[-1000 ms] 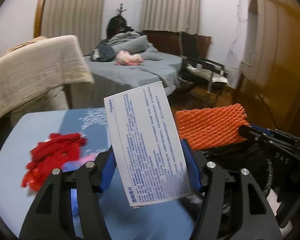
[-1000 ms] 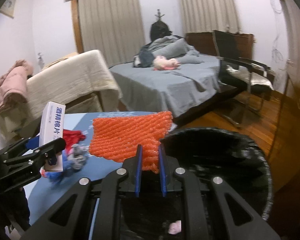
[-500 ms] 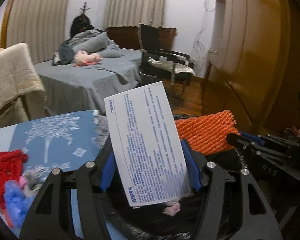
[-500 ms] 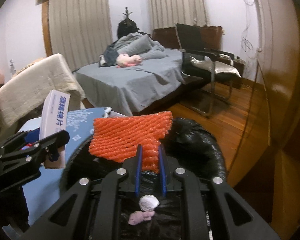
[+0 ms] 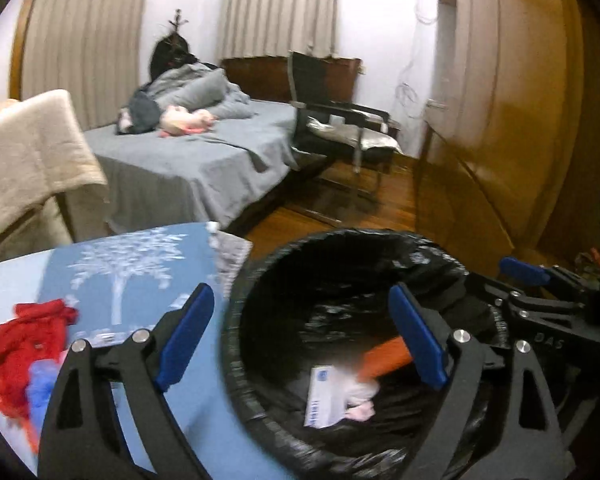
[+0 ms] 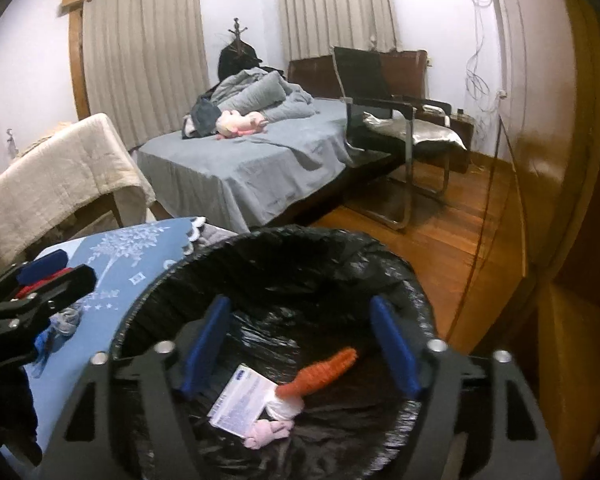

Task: Collect trash
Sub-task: 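Grasp the blue plastic bag with the left gripper while the right gripper grasps the grey sock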

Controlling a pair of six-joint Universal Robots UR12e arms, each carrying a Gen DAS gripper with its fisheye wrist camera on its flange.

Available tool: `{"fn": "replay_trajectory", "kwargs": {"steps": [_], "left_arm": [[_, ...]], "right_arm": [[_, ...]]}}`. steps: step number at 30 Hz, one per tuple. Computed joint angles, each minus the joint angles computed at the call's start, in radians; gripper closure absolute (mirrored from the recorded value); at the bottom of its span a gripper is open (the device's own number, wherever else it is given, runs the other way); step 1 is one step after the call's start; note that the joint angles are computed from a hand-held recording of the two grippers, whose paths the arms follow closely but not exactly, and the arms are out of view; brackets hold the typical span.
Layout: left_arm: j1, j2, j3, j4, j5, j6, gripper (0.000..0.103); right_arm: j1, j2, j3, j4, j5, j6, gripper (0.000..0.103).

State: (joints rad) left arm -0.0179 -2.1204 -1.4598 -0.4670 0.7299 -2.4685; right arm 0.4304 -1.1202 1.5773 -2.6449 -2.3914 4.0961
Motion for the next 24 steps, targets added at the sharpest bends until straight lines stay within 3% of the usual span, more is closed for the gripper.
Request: {"fn": "replay_trajectory", "kwargs": {"steps": [4,12,18,24], "left_arm": [[0.024,-0.006,0.004,0.078,0.037,-0.074,0.013],[0.077,-0.025,0.003,0.240,0.170,-0.184,0.013],[0.100,-0.047,0.018,0.250,0.268,-0.209,0.014],[0.109,-0.072,0.048,0.180,0.320,-0.223,0.024]], "right_arm": [[0.008,0.037,-0.049,-0.063,0.009,-0.065,0.007],[0.016,0.133,-0.179,-0.157,0.095,-0.211,0.006],[0.022,0.204,-0.272,-0.205,0.176,-0.300,0.006],[0.025,0.246,-0.329,-0.202,0.227,-0.336,0.006]]}}
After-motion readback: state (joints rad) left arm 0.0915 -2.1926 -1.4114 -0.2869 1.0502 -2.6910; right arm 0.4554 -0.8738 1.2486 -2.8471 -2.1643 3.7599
